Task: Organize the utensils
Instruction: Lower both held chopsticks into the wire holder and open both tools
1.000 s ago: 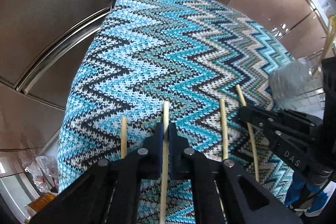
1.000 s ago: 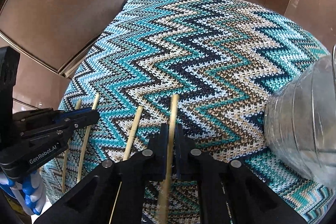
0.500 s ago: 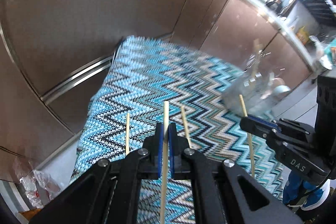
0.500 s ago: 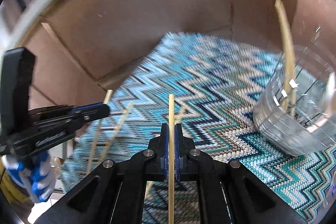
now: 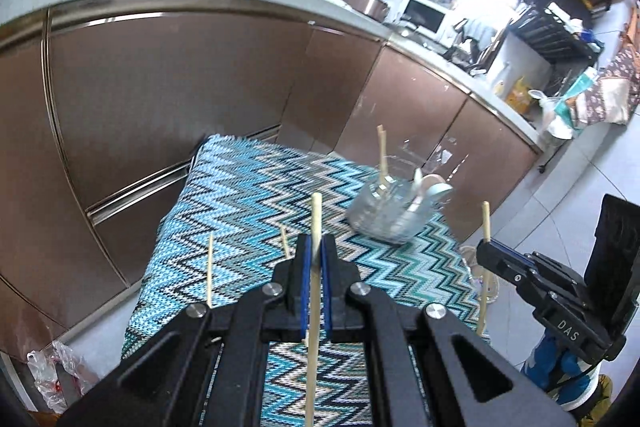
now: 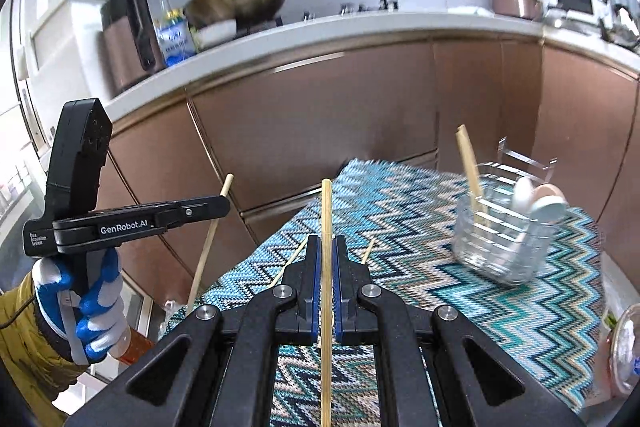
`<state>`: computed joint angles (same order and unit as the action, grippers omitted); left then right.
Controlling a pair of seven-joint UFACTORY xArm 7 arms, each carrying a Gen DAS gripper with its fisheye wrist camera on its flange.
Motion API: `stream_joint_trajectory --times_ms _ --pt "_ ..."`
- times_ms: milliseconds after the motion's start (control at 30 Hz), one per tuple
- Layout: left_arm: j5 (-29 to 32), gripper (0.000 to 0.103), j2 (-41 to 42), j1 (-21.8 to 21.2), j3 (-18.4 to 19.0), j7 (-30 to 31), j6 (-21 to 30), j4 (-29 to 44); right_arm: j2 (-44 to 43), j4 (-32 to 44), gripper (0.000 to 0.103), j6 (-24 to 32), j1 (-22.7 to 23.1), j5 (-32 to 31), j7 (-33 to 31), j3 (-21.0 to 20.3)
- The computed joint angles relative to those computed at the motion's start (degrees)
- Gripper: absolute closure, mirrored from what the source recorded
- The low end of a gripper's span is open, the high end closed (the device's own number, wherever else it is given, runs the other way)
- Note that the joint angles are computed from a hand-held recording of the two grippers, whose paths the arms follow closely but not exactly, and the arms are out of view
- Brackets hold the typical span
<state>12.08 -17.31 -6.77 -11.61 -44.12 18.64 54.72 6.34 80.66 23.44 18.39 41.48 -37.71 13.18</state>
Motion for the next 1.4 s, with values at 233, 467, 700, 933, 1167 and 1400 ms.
stream_joint_trajectory --times_ms 233,467,700,933,1167,1400 --pt "3.0 0.099 4.0 -0.1 -1.8 -1.3 -1.3 6.1 -3.3 -1.7 0.098 -4.5 -1.5 9.7 -7.8 -1.7" --pt "5.7 0.099 15.2 -3.5 0.2 -1.9 -3.9 18.3 2.6 6.8 0.098 -9.1 -3.1 14.4 -13.9 -0.5" --pt "14.7 0.099 28.2 -10.3 8.0 -9.4 -8.9 34.3 14.5 21.7 0.098 -14.0 -6.6 14.6 -16.2 4.8" --pt "30.8 0.099 42.2 -24.2 29.0 -31.6 -10.0 53.6 28.2 38.3 0.098 -20.6 -6.6 8.5 -13.4 8.6" --pt "36.3 0.099 53.4 -25.2 35.7 -42.4 -9.1 66.9 41.0 54.1 0.098 -20.9 -1.1 -1.6 -0.4 2.2" --pt "35.4 0.099 60.8 -23.8 37.3 -45.3 -7.5 75.1 49.8 65.4 0.098 -19.2 0.7 -9.6 11.3 -2.2"
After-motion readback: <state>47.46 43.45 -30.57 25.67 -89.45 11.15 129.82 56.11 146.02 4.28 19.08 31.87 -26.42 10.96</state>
